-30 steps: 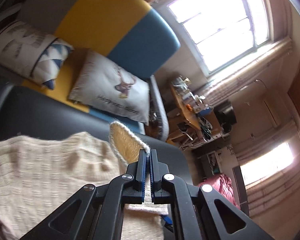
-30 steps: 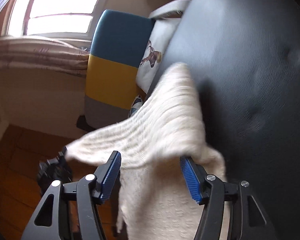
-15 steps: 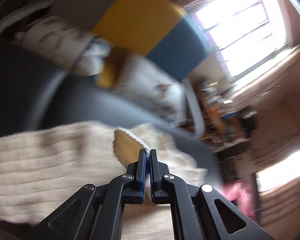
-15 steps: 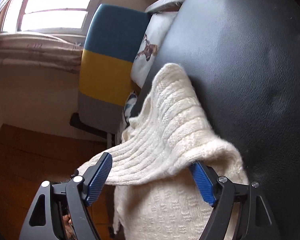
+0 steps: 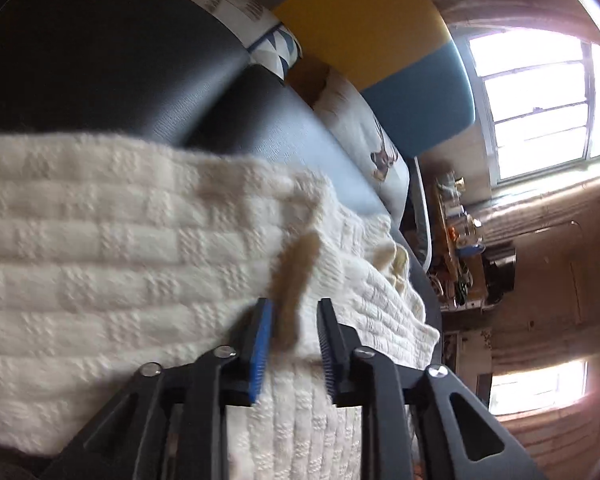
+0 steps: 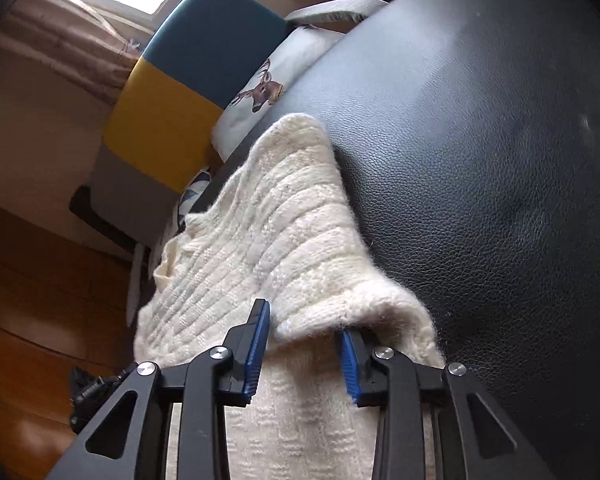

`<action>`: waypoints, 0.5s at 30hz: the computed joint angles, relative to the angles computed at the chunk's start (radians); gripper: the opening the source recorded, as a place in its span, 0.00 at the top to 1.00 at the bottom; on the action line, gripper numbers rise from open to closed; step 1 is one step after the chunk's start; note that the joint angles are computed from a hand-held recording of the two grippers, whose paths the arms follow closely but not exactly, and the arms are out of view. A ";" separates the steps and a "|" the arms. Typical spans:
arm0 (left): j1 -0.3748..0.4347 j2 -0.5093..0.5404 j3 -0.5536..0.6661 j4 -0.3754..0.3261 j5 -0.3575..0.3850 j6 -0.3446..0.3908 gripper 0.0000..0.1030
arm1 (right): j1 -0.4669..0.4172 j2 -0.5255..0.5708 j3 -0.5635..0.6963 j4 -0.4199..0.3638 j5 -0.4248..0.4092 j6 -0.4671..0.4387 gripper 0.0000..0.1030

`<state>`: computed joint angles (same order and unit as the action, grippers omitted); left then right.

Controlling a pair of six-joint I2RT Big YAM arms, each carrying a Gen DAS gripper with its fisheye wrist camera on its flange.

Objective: Fold clothes

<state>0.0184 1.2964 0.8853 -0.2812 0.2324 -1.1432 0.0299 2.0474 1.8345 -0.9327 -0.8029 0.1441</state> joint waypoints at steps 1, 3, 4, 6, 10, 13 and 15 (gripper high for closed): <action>0.002 0.003 0.000 0.003 0.008 0.003 0.75 | 0.002 0.003 0.005 -0.002 0.000 0.005 0.67; -0.002 0.023 0.021 -0.016 0.020 0.037 0.73 | 0.007 0.004 0.010 -0.004 0.010 0.004 0.67; -0.009 0.037 0.038 -0.031 0.020 0.056 0.73 | 0.011 0.004 0.012 -0.004 0.021 0.001 0.67; -0.031 0.071 0.087 -0.083 0.008 0.110 0.74 | 0.020 0.002 0.015 -0.004 0.044 -0.008 0.67; -0.078 0.052 0.145 -0.165 -0.105 0.198 0.93 | 0.039 -0.006 0.030 -0.025 0.122 -0.052 0.68; -0.087 -0.016 0.119 -0.147 -0.157 0.190 0.94 | 0.070 -0.061 -0.009 0.035 0.225 -0.145 0.75; -0.081 -0.031 0.105 -0.203 -0.187 0.197 0.94 | 0.083 -0.080 -0.026 0.053 0.243 -0.184 0.76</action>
